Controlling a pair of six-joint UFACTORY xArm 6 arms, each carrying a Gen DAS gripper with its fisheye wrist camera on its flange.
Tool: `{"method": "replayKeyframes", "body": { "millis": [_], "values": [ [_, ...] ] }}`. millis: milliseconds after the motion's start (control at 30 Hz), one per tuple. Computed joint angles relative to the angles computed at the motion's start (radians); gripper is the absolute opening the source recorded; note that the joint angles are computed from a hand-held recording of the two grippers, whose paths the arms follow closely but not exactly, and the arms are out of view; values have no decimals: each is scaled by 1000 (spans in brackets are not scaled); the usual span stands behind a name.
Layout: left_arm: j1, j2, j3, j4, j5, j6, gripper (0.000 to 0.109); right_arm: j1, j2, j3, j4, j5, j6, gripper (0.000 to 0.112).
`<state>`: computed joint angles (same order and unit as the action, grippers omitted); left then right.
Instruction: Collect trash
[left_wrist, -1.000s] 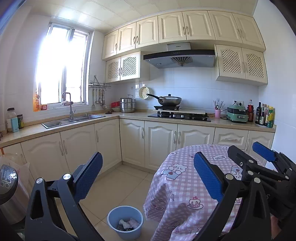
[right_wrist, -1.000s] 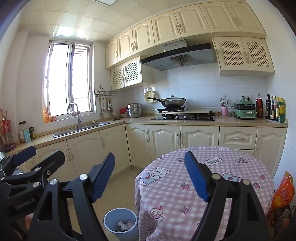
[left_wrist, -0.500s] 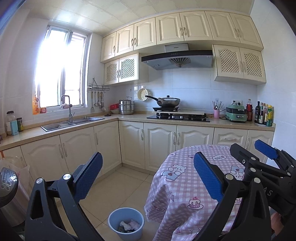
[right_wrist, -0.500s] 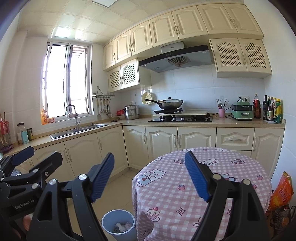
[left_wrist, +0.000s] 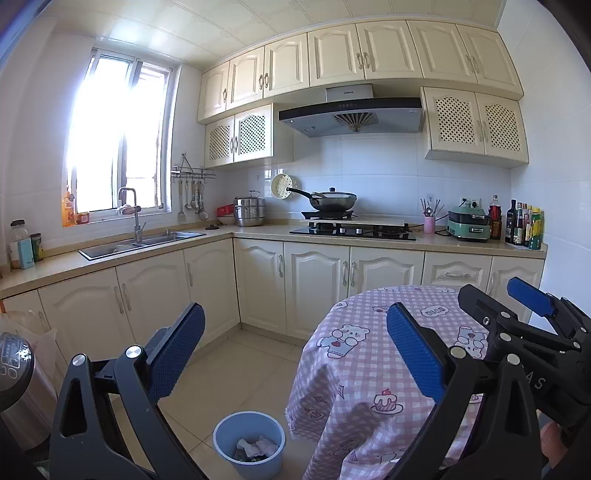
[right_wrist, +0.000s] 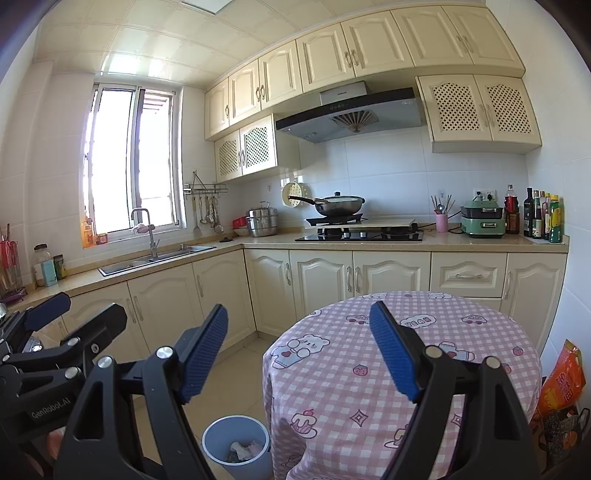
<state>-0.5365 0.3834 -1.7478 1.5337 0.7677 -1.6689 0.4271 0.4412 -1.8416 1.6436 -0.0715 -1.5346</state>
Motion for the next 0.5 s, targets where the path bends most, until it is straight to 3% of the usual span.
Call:
{"method": "replayKeyframes", "body": {
  "millis": [500],
  "values": [
    [3,-3,7,-1,-7,-4,95,-9,-2,6,0,9,1,78]
  ]
}}
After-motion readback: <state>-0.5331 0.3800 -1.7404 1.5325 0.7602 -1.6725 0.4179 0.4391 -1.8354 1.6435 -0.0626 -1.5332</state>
